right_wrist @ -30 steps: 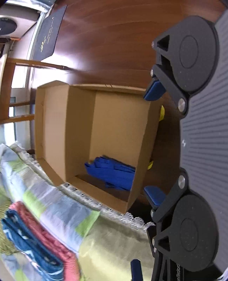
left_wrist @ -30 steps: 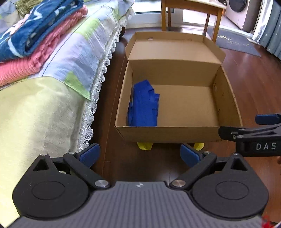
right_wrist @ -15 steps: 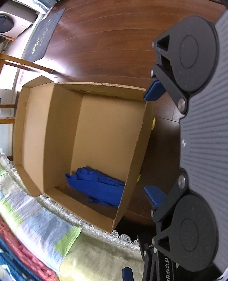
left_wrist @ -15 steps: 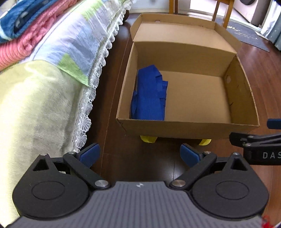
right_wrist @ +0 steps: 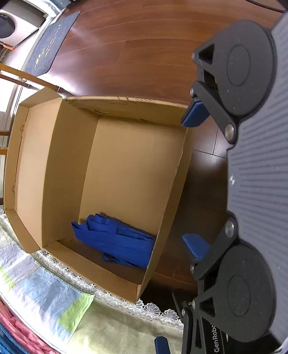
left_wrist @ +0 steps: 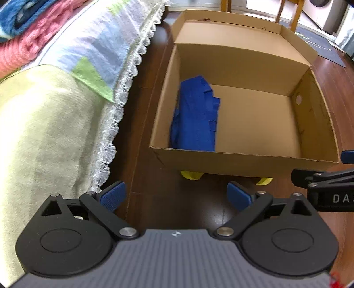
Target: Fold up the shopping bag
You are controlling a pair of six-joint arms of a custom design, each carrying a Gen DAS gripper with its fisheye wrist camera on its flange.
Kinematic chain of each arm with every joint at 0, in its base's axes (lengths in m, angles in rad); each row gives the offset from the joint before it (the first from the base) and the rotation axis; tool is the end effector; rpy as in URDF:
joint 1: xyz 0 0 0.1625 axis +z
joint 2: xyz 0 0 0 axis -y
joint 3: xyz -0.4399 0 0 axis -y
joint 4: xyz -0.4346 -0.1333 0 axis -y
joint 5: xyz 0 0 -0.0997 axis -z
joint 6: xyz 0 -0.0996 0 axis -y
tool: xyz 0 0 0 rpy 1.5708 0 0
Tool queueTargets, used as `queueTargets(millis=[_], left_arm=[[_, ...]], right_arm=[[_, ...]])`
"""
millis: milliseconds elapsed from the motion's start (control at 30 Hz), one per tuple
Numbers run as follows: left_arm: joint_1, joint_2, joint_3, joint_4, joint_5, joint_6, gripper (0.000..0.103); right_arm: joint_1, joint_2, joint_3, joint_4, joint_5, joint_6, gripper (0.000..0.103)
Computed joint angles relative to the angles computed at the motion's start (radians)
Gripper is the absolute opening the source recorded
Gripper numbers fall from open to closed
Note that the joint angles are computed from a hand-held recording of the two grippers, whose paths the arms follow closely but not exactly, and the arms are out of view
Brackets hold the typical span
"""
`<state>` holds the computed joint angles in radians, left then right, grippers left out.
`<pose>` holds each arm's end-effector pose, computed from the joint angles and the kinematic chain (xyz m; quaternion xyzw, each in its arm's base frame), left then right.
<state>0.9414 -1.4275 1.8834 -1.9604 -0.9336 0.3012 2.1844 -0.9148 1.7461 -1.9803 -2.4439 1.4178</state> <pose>-0.1665 -0.5557 0.3201 0.4352 0.8436 -0.0201 0.3140 0.4070 -0.4790 0.0908 -0.2653 -0.8501 0.2514 0.3791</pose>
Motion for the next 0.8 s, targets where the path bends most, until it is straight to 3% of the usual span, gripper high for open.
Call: queueTargets(millis=[267,600,800], left_arm=[[0.017,0.011,-0.017,-0.022,0.008,-0.014,0.098],[0.024,0.031,-0.029,-0.039,-0.035,0.006,0.098],[0.013,0.017,0.012,-0.116,-0.037,0.088,0.098]], right_arm=[[-0.016,0.044,-0.066,0.037,0.001,-0.054,0.102],[-0.021,0.047,-0.094,0.121,-0.022,-0.009,0.102],[-0.022,0.046,-0.099,0.166,-0.032,0.027,0.102]])
